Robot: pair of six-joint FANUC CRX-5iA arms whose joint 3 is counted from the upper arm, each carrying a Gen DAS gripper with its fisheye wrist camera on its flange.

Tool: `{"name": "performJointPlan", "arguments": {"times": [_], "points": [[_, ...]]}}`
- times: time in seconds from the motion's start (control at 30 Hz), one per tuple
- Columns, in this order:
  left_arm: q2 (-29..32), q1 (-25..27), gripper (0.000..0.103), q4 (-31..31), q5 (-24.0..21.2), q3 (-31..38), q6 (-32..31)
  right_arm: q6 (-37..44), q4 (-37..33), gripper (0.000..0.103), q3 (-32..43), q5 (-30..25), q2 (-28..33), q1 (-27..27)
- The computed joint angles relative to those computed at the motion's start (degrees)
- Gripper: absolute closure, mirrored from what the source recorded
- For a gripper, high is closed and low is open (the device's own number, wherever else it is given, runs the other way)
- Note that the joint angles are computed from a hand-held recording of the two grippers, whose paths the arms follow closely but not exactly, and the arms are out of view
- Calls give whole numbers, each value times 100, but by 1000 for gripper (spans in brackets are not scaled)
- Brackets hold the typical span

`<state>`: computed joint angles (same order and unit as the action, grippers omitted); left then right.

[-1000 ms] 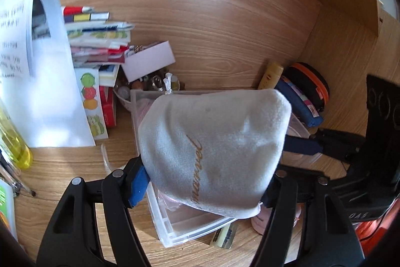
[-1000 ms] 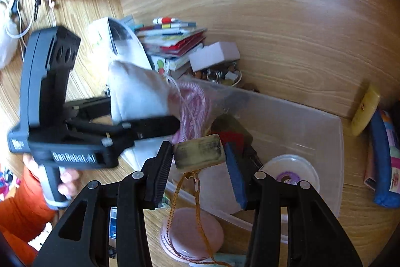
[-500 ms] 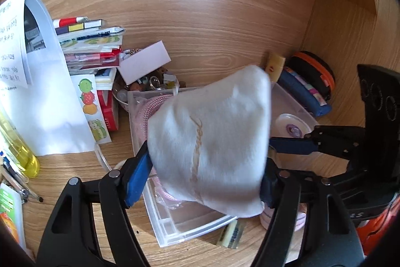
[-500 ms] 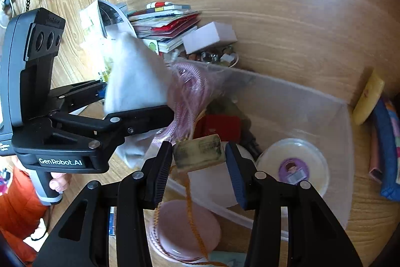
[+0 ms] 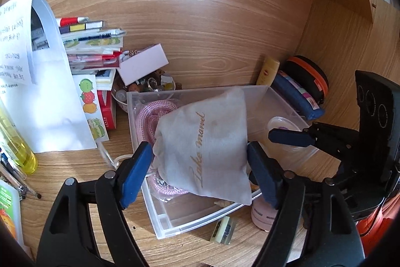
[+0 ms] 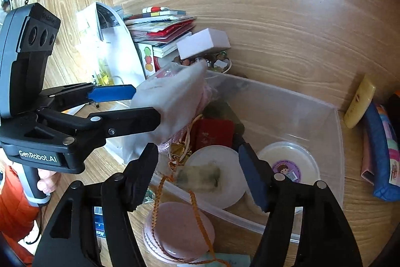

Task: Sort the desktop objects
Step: 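Carry the white pouch and eraser over the clear box and release both, then move the left tool to the blue barcode card while the right tool approaches the olive gourd charm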

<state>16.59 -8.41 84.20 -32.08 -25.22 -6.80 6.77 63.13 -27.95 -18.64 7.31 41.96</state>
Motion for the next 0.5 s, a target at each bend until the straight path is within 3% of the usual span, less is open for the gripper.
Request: {"name": "performJointPlan", "arguments": {"times": [0.13, 0.23, 0.33, 0.43, 0.5], "points": [[-153, -160, 10, 668, 144, -199, -587, -510, 597, 21, -128, -78, -84, -60], [-239, -248, 7, 1044, 216, -303, -944, -1002, 1178, 19, -272, -32, -192, -178], [-280, -338, 5, 1347, 354, -352, -1167, -1208, 1320, 18, -314, -39, -242, -244], [-266, -344, 5, 1438, 411, -338, -1172, -1297, 1416, 18, -353, -58, -297, -294], [-227, -265, 5, 1265, 302, -294, -985, -1659, 1924, 18, -468, -176, -407, -364]]}}
